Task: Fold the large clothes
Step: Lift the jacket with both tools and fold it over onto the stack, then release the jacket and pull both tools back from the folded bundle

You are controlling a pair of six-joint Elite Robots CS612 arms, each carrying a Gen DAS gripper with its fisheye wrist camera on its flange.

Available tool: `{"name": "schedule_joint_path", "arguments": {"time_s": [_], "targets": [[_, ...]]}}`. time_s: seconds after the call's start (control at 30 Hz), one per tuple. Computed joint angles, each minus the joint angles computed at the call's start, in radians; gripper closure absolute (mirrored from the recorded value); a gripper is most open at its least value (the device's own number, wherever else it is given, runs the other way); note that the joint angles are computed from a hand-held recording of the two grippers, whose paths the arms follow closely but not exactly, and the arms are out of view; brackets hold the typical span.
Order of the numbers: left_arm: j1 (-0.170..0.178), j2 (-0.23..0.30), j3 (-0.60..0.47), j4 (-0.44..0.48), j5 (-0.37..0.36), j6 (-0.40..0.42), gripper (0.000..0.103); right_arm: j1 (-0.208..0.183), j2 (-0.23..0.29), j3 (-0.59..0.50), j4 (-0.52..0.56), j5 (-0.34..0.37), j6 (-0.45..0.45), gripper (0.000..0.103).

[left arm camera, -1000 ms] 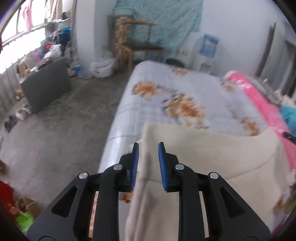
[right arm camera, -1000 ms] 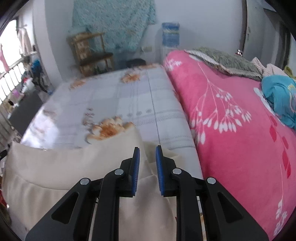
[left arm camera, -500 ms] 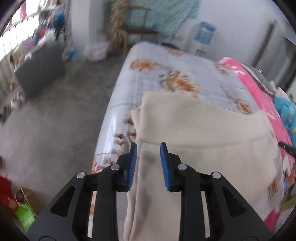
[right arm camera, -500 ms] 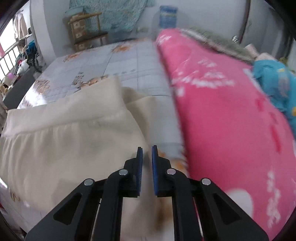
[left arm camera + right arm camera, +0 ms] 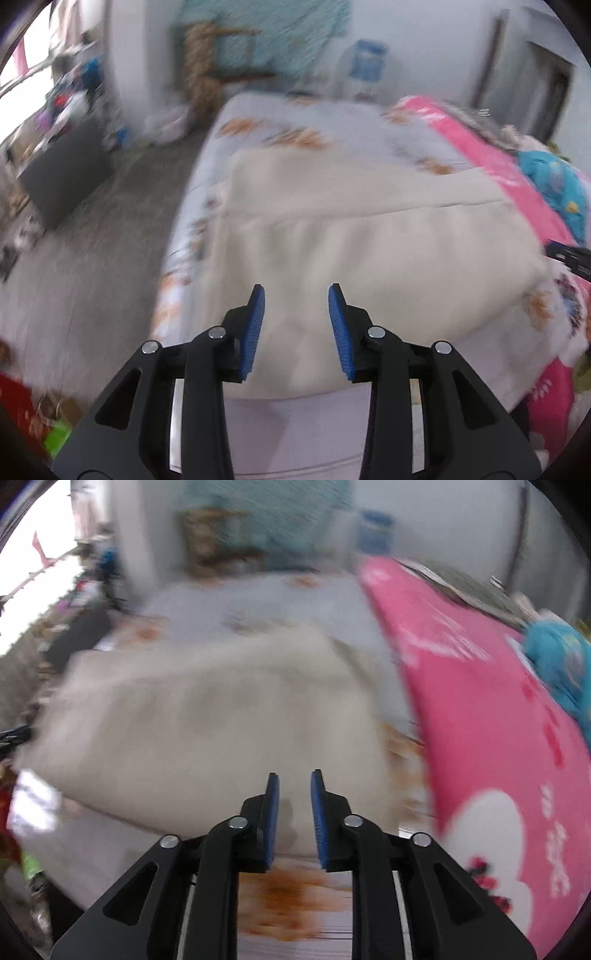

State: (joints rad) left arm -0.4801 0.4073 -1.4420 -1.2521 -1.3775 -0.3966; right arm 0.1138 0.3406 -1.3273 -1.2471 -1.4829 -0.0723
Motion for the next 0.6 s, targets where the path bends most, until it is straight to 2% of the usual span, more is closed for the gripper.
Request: {"name": "schedule_joint_path", "arguments": {"time_s": [0.07,0.1,0.2,0.27,0.33,0.4,0.47,0.53,0.6], "targets": [[-0.016,0.001,0.014,-0.043,-0.039,0.037,0.062,0.025,0.011,-0.002,-0.033,0.097,-0.046,0.069],[-0.025,0.000,0.024,-0.046,-0.043,0.050,0.059,0.037,0.013,0.005,-0.044,0.110,-0.068,0.067],[-0.047,0.001,0.059,-0.025,-0.051,0.084,0.052,0.078,0.030,0.027,-0.063,0.120,-0.150,0.065],[-0.059,0.013,0.057,-0.003,-0.012,0.091,0.052,0.100,0.038,0.041,-0.053,0.057,-0.167,0.065],[-0.067,0.019,0.038,0.009,0.012,0.111,0.051,0.100,0.046,0.034,-0.073,0.050,-0.164,0.065],[-0.066,0.016,0.019,0.017,-0.004,0.086,0.051,0.094,0.031,0.037,-0.050,0.061,-0.110,0.065],[-0.063,0.024,-0.004,-0.024,-0.024,0.072,0.049,0.091,0.041,0.008,-0.093,0.121,-0.106,0.065],[-0.068,0.027,0.001,-0.036,-0.006,0.059,0.044,0.101,0.050,0.000,-0.132,0.124,-0.126,0.064],[-0.066,0.023,0.023,0.009,0.003,0.013,0.044,0.121,0.052,0.015,-0.113,0.092,-0.167,0.064]]}}
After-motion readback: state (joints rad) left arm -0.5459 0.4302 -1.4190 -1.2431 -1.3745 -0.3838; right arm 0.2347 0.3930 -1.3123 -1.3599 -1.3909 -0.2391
